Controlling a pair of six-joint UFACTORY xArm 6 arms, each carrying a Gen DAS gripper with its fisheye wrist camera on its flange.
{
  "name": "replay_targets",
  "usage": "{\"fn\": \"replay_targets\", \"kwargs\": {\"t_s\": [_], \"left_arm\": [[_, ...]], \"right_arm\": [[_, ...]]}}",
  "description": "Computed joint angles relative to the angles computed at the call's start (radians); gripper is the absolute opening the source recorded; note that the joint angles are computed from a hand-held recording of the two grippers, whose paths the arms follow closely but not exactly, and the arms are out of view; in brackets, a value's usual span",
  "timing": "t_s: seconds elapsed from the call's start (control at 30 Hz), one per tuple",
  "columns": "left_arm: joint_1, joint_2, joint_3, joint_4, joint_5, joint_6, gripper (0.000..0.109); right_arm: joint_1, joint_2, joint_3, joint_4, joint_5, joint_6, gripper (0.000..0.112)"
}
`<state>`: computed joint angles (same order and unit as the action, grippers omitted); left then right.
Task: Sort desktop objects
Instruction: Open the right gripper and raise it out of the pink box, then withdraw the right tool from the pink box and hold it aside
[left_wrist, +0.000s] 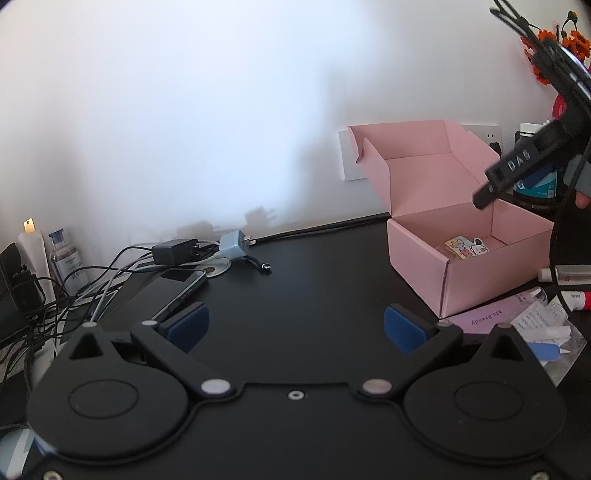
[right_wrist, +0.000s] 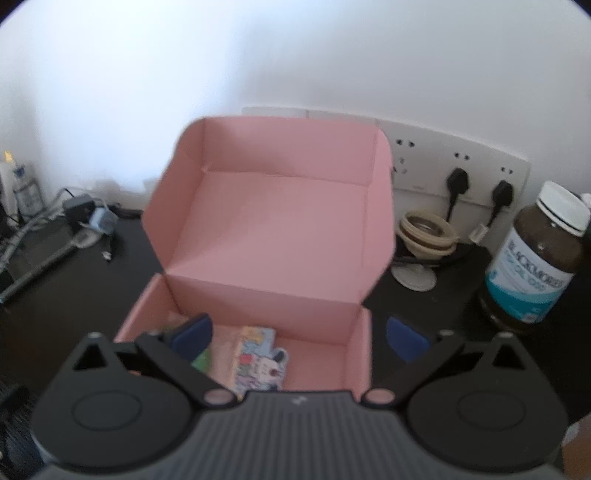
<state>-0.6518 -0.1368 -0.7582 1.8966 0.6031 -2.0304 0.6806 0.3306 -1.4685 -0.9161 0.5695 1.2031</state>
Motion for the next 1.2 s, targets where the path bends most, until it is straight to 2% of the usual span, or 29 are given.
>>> {"fn": "replay_targets", "kwargs": {"t_s": [0.07,0.23,0.6,0.7,0.97,1.2], "left_arm": [[0.001,-0.001,0.001,0.003,-0.001,-0.003,0.103],[0.0,-0.005,0.003,0.005,-0.003,-0.005,0.103],[0.001,-0.012,0.005,-0.001,-0.007,0.008,0.103],[0.002,-0.011,0.004,-0.004,-0.009,0.011,0.103],[0.004,-0.008,0.002,-0.007,-0.01,0.021,0.103],[0.007,-0.002,-0.004,-0.01,-0.013,0.028,0.103]], "right_arm": [[-0.005,0.007,0.002,0.056,0.001,-0.024,0.102],[-0.032,0.001,0.06,0.196,-0.119,-0.081,0.102],[-0.016,0.071,-0.011,0.145,-0.08,-0.143,0.102],[-0.003,0.087,-0.025,0.164,-0.058,-0.201,0.102],[0.006,0.069,0.015,0.186,-0.116,-0.221,0.102],[0.03,0.06,0.023,0.213,-0.103,-0.194,0.102]]}}
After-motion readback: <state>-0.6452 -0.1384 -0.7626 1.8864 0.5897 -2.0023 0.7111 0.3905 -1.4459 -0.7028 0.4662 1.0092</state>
